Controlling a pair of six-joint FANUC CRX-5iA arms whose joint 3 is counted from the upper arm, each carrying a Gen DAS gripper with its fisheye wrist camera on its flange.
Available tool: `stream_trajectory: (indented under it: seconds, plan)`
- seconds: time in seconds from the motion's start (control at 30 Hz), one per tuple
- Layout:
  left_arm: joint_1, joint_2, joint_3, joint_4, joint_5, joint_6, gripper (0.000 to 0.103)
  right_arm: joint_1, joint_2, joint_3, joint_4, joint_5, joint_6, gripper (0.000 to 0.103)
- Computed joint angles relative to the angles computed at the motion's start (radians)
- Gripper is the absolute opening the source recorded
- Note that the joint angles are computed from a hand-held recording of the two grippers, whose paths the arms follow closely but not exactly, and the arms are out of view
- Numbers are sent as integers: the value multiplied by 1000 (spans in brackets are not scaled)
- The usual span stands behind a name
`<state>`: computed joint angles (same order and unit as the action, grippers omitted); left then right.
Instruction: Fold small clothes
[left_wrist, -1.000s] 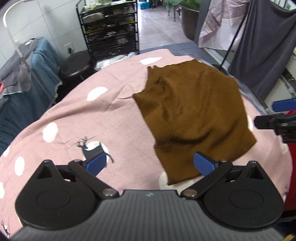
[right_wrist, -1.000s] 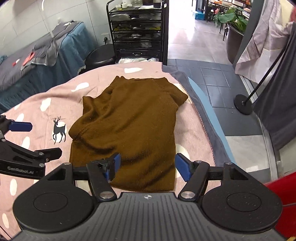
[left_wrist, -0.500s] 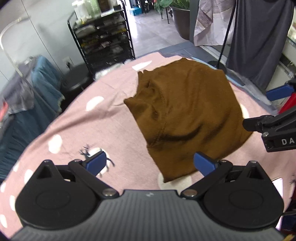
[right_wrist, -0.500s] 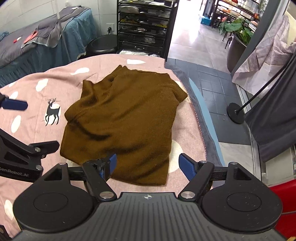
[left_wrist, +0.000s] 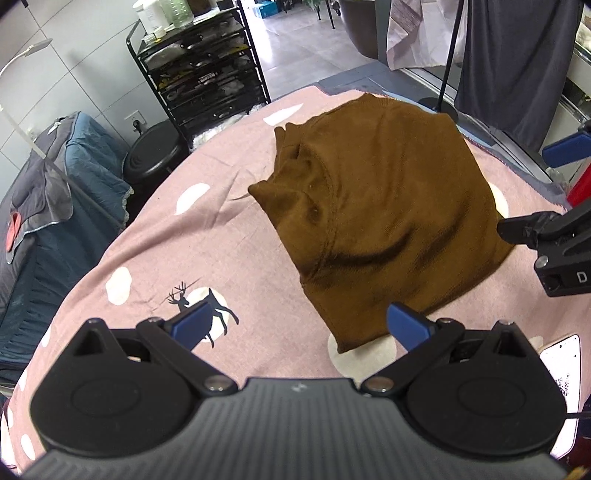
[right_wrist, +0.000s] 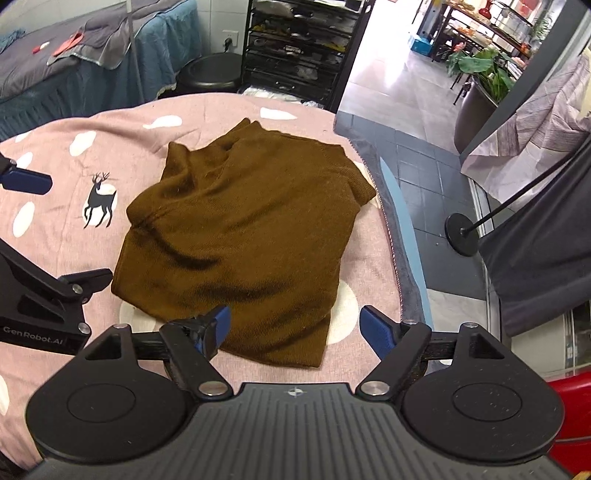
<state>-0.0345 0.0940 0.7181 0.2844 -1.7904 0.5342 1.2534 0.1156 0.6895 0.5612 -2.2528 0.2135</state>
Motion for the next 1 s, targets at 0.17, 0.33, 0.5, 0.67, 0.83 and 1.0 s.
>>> stream_trajectory:
  seconds: [0.17,0.33,0.5,0.67,0.83,1.0]
  plan:
    - [-4,-8,-11,-12,-3,-16,103,2,9,15,-7,-9,-2,103]
    - [-3,-3,-2,-7,-18,-12,103,6,10,15,-7,-16,-13,103]
    - [-3,8,10,2,-35,-6,103,5,10,14,-5,-15,-17,103]
    - [-3,2,1,6,-30,-12,103,1,14,21,-7,-17,-14,103]
    - [18,-25,-50,51,12,-42,103,1,16,23,-6,-18,-13,103]
    - [16,-20,-39,49,7,-22,103,-5,14,20,-6,-15,-6,103]
